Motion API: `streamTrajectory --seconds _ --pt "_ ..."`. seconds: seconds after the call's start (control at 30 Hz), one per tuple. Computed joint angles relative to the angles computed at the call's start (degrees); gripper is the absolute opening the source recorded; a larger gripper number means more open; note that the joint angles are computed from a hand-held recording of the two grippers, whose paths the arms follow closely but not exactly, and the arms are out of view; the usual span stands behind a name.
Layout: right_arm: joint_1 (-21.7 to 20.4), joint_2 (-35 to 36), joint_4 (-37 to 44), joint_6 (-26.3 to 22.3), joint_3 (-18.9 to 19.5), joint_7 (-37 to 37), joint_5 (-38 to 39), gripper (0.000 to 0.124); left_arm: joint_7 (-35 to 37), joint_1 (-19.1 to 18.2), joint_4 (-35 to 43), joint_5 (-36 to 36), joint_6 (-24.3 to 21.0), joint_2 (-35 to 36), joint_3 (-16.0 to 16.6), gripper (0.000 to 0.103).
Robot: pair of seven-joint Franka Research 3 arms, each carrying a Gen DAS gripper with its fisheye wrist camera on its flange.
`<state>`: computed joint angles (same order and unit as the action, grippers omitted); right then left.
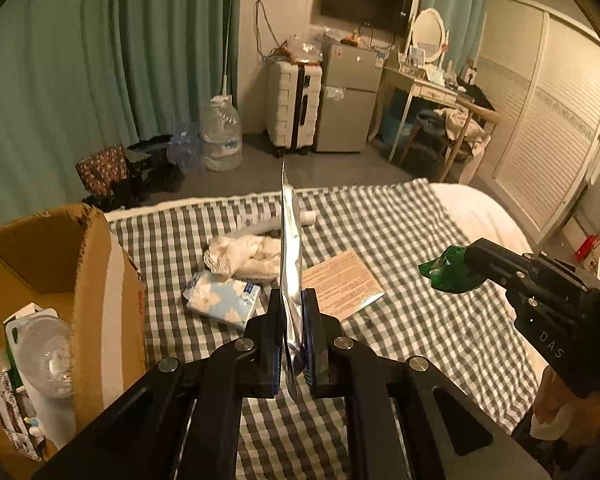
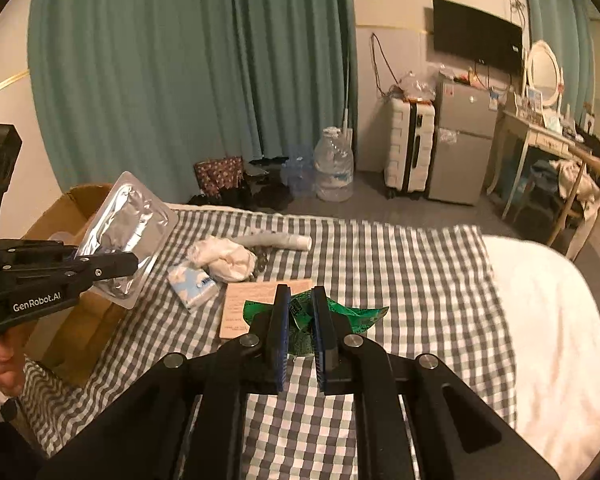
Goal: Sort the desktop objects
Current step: 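Carry the blister pack and green packet with both tools toward the cardboard box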
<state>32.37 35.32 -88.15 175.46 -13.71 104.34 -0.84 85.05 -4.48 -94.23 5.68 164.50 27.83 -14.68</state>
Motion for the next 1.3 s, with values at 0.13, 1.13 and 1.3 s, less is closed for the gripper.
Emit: streamTrajectory --seconds 0.13,1.13,1.3 --pt "2.4 -2.0 -2.1 1.0 -2.6 1.3 -1.0 0.010 0.0 0.4 -1.8 -0.1 2.0 -1.7 -0.3 0.008" --pt "10.2 -4.7 2.9 -1.4 -8.5 16.0 -15.0 0.010 -9.2 -0.3 -13.0 8.8 8.7 -14.2 6.5 0.008" --pt "10.1 -3.4 6.5 -1.8 -7.4 16.7 -16.4 0.010 -12.5 0.0 -14.0 12.0 8.8 -15.7 8.1 0.008"
